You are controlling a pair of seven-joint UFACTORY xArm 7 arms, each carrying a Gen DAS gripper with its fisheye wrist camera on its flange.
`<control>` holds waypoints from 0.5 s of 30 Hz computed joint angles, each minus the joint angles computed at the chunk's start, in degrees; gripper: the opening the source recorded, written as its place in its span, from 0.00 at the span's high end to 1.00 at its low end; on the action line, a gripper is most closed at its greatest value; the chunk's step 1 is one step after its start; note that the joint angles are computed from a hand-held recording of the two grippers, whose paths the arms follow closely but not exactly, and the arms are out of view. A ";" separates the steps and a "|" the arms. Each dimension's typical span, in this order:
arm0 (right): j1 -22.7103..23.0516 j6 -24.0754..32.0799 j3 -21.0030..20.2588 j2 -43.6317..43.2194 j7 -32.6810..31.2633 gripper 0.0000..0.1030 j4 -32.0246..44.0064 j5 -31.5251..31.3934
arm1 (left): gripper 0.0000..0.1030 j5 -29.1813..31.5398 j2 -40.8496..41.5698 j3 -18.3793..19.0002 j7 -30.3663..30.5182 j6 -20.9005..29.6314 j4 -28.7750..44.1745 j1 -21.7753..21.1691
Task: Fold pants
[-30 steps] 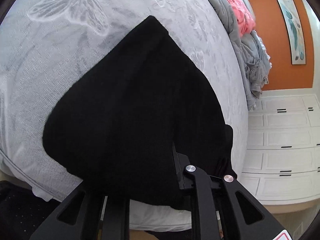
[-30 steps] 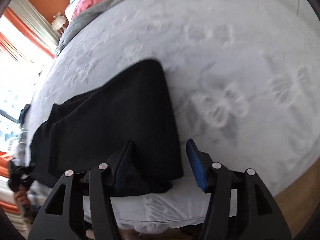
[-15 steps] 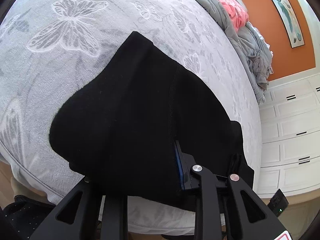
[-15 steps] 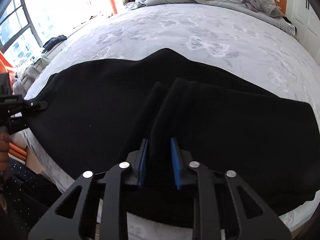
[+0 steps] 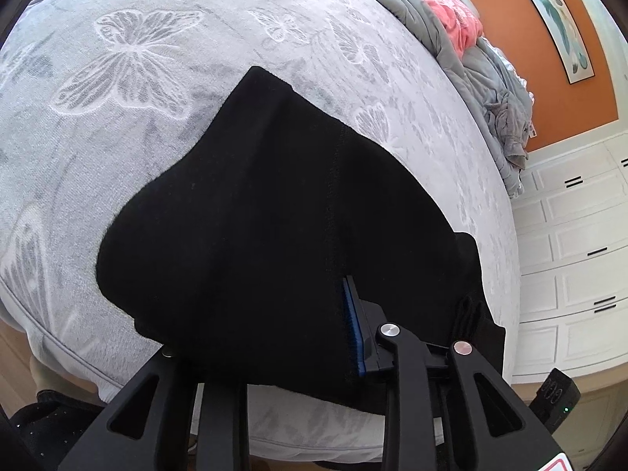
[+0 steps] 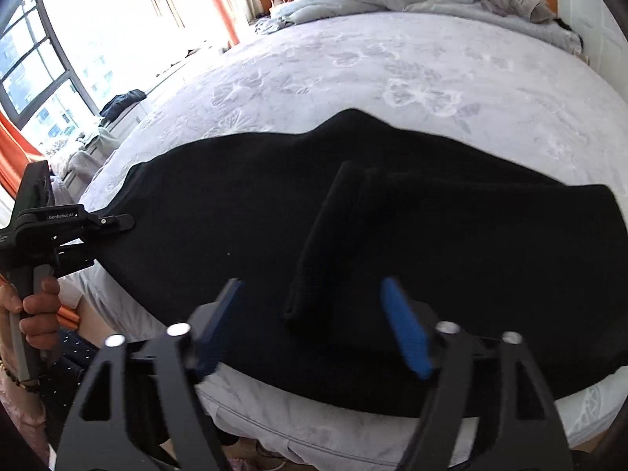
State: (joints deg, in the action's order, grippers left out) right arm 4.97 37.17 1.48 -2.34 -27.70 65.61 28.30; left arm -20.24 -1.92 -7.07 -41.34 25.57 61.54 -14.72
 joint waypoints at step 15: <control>0.36 -4.46 -0.12 -4.97 6.20 0.07 -2.89 -7.95 | 0.84 -6.67 0.69 -0.22 6.67 -10.36 -3.54 -0.56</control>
